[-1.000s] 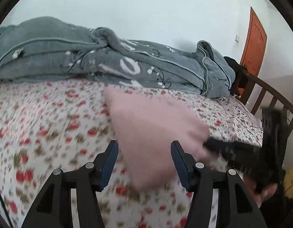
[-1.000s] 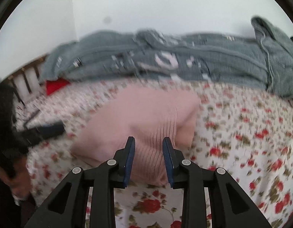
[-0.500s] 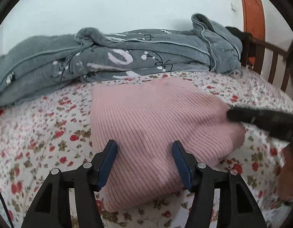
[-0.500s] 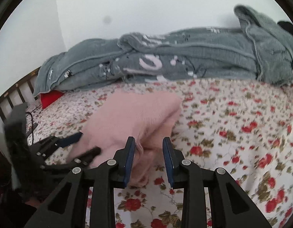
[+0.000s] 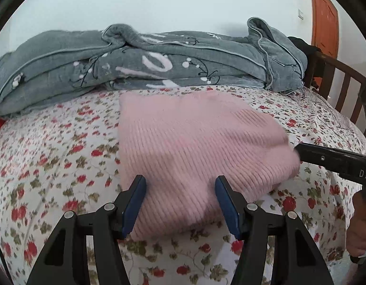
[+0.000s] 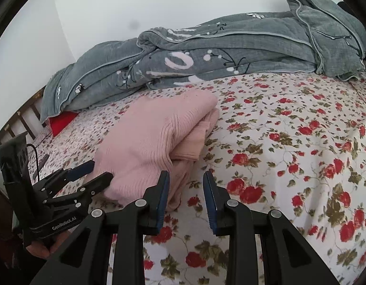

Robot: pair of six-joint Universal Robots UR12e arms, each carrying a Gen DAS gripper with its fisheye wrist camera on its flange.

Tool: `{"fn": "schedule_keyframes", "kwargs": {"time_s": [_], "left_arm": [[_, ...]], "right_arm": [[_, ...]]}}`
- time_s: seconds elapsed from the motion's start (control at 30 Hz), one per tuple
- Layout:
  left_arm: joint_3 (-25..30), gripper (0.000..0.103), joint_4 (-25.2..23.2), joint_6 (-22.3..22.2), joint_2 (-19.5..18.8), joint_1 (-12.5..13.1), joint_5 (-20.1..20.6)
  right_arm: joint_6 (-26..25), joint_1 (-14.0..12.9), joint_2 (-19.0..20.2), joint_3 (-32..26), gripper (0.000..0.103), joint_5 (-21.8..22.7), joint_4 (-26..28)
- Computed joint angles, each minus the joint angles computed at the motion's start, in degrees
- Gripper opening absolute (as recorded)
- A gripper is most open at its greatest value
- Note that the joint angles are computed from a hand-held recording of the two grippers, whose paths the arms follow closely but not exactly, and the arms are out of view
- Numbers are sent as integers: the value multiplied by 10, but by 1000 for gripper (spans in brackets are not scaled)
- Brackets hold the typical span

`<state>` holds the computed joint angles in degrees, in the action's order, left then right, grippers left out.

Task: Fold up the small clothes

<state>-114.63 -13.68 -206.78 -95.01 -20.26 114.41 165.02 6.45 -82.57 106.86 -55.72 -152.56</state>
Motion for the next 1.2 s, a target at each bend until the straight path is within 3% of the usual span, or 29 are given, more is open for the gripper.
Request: {"fn": "schedule_keyframes", "kwargs": {"time_s": [0.1, 0.2, 0.47, 0.53, 0.7, 0.87, 0.93, 1.03, 1.2], "left_arm": [[-2, 60, -21, -29, 8, 2, -8], [6, 62, -58, -40, 7, -6, 15], [13, 61, -139, -87, 35, -26, 32], [15, 60, -144, -102, 43, -40, 61], [28, 63, -170, -124, 63, -67, 78], [52, 77, -221, -159, 73, -102, 134], [59, 83, -242, -180, 77, -117, 161], [65, 86, -258, -198, 83, -130, 173], [79, 89, -283, -221, 84, -153, 214]], "right_arm": [[-3, -1, -8, 4, 30, -8, 8], [0, 0, -15, 10, 30, -21, 10], [-11, -3, -56, 31, 34, -56, -14], [-7, -3, -69, 35, 39, -76, -21], [25, -15, -105, 49, 52, -82, -32], [27, -28, -143, 56, 75, -91, -7], [27, -30, -155, 63, 91, -106, -19], [12, -38, -177, 79, 98, -120, -36], [4, -63, -205, 92, 102, -96, -31]]}}
